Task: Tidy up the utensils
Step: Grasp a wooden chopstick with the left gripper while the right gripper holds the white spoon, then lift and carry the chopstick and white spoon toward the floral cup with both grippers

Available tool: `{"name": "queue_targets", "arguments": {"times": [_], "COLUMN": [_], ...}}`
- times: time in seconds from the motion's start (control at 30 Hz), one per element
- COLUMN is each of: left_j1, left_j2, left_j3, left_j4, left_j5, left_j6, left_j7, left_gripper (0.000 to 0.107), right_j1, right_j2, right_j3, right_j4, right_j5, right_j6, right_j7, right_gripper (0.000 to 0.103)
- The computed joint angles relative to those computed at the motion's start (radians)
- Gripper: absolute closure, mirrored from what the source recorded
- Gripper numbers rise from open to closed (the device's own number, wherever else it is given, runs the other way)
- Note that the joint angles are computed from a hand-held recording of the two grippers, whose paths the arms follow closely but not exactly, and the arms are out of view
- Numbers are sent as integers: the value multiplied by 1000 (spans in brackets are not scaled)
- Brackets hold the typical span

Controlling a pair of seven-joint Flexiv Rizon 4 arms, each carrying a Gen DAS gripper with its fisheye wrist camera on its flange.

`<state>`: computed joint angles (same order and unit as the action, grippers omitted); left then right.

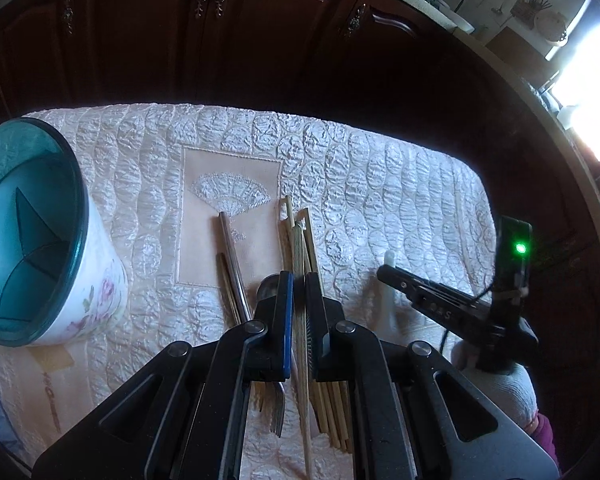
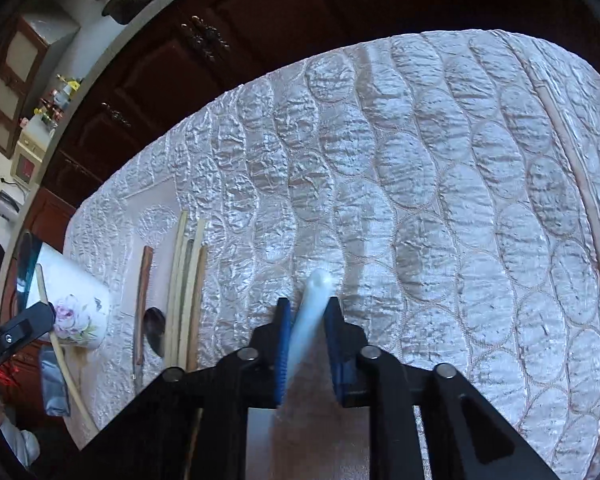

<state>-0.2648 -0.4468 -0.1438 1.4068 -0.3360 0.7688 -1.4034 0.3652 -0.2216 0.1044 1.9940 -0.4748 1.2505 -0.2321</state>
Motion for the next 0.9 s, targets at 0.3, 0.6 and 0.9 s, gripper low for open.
{"name": "queue_targets", "arguments": {"times": [0.3, 0.6, 0.9], "left_j1": [36, 54, 80], "left_j2": [100, 192, 229], "left_j3": [-26, -19, 6], "left_j4": [93, 154, 111], "left_j5": [-112, -230, -276], "left_j6": [27, 67, 93], "left_j7": [120, 213, 242], "left_gripper": [103, 103, 103], "right_j1": [-6, -26, -5], "right_j2": [144, 194, 157], "right_j3": [13, 69, 75], "right_j4": [72, 23, -80], "right_j5": [-200, -292, -315], "right_j6": [35, -28, -51], "right_j7": [103, 99, 56], "right_gripper": [96, 96, 96]}}
